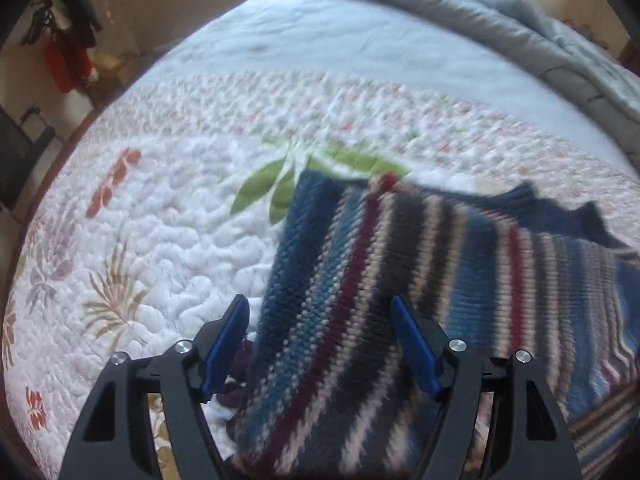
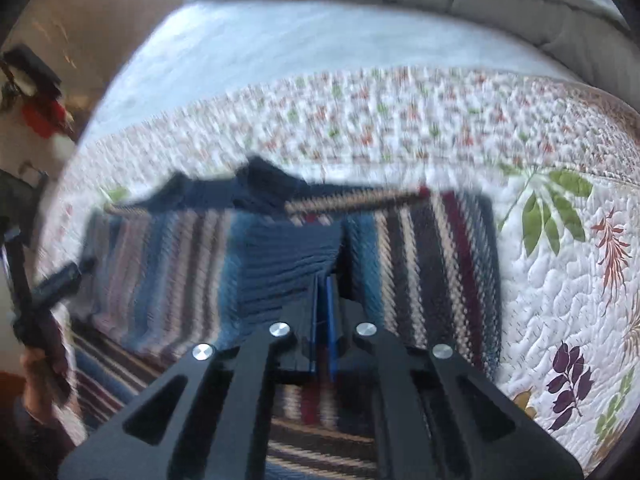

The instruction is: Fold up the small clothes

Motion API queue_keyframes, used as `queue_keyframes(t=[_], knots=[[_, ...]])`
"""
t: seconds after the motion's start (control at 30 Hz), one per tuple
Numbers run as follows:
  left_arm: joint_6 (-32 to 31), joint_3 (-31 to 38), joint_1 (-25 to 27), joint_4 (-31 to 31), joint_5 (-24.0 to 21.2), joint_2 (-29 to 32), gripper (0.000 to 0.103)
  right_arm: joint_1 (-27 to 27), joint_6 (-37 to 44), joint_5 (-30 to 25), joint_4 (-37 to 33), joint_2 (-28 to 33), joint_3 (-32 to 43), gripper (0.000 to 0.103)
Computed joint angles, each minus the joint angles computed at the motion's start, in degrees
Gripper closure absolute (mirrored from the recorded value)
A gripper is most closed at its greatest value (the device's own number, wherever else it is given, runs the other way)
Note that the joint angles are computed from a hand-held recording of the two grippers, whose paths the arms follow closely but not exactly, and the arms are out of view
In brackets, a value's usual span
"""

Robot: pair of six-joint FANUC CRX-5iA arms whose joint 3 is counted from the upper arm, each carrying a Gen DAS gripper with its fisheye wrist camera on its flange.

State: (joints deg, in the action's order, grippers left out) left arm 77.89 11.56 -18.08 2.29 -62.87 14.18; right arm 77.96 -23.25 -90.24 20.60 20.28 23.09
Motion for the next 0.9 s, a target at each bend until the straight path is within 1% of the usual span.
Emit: queue_keyframes(t=[0.03,0.07,0.1,0.17,0.23,0.27,0.33,0.4,0.43,0.47,0.5,0.53,0.57,0.6,0.63,0.7,0.73,0.77,0.8,0.87,0.9], knots=[[0.03,-0.11,0.71,2.13,-0.42,0.60,0.029,-0.29,0.85,-1.15,-1.21,0.39,0.38,0.089],[0.32,-0.22,0.96,2.79,-0.42,0.70,0.029,-0.17,0.15,-0.90,-1.14,0.28,0.05,0.074],[0.36,-0.10,1.15,3.23,-0.34,0.83,0.029,-0.04,-1.03,0.48,-0.71,-0.81,-1.67,0.060],[-0.45,0.83,0.96,3.40,-0.32,1.46,0.029,-0.30,-3.41,3.65,0.19,-3.21,-5.45,0.058],[-0.78,2.11,0.17,2.63,-0.57,2.17,0.029,-1.51,-3.38,6.29,-0.72,-4.64,-7.56,0.057],[-0.83,3.10,-0.12,2.26,-1.29,2.84,0.029,-2.47,-2.86,7.71,-1.78,-4.67,-8.03,0.057],[-0.74,5.27,-0.50,1.92,-3.60,4.43,0.029,-3.70,-1.03,8.32,-3.41,-4.25,-7.62,0.057],[-0.23,6.91,-0.98,1.08,-4.82,5.57,0.029,-4.92,0.83,10.43,-4.87,-4.04,-7.77,0.053],[-0.45,6.86,-1.09,1.01,-4.95,5.51,0.029,-5.22,1.25,11.03,-4.96,-3.92,-7.81,0.053],[-1.11,6.78,-1.17,0.99,-5.01,5.45,0.029,-5.39,1.81,12.23,-4.75,-3.79,-7.98,0.058],[-1.93,6.59,-1.45,0.55,-4.87,5.34,0.028,-5.62,2.51,13.18,-4.58,-3.66,-8.05,0.071],[-2.14,6.53,-1.90,-0.55,-4.74,5.22,0.028,-5.92,3.56,13.47,-4.61,-3.21,-7.56,0.073],[-2.35,6.47,-2.16,-1.32,-4.67,5.20,0.025,-5.94,5.27,11.60,-4.33,-2.02,-5.71,0.087],[-2.27,6.58,-2.27,-1.67,-4.65,5.37,0.023,-5.76,6.10,11.84,-3.38,-1.94,-5.55,0.090],[-2.00,6.66,-2.06,-1.26,-4.72,5.62,0.023,-5.54,5.86,12.18,-2.24,-2.19,-5.92,0.091],[-0.78,6.82,-0.63,1.56,-5.62,6.54,0.019,-4.25,4.53,10.75,2.03,-2.40,-6.16,0.092],[-0.58,6.35,0.20,3.00,-5.67,6.65,0.019,-3.87,4.34,9.31,3.05,-2.15,-5.73,0.092],[-0.58,5.99,0.49,3.63,-5.47,6.75,0.017,-3.84,4.40,6.54,2.37,-1.32,-4.23,0.092],[-0.83,5.38,0.45,3.48,-4.83,6.46,0.017,-3.96,4.13,4.90,0.99,-0.86,-3.45,0.092],[-1.03,4.77,-0.39,1.52,-3.72,5.91,0.016,-4.74,4.06,4.04,-3.21,-0.46,-3.44,0.093],[-0.70,4.96,-0.60,0.97,-3.86,5.93,0.016,-4.84,4.21,4.35,-3.78,-0.16,-3.80,0.092]])
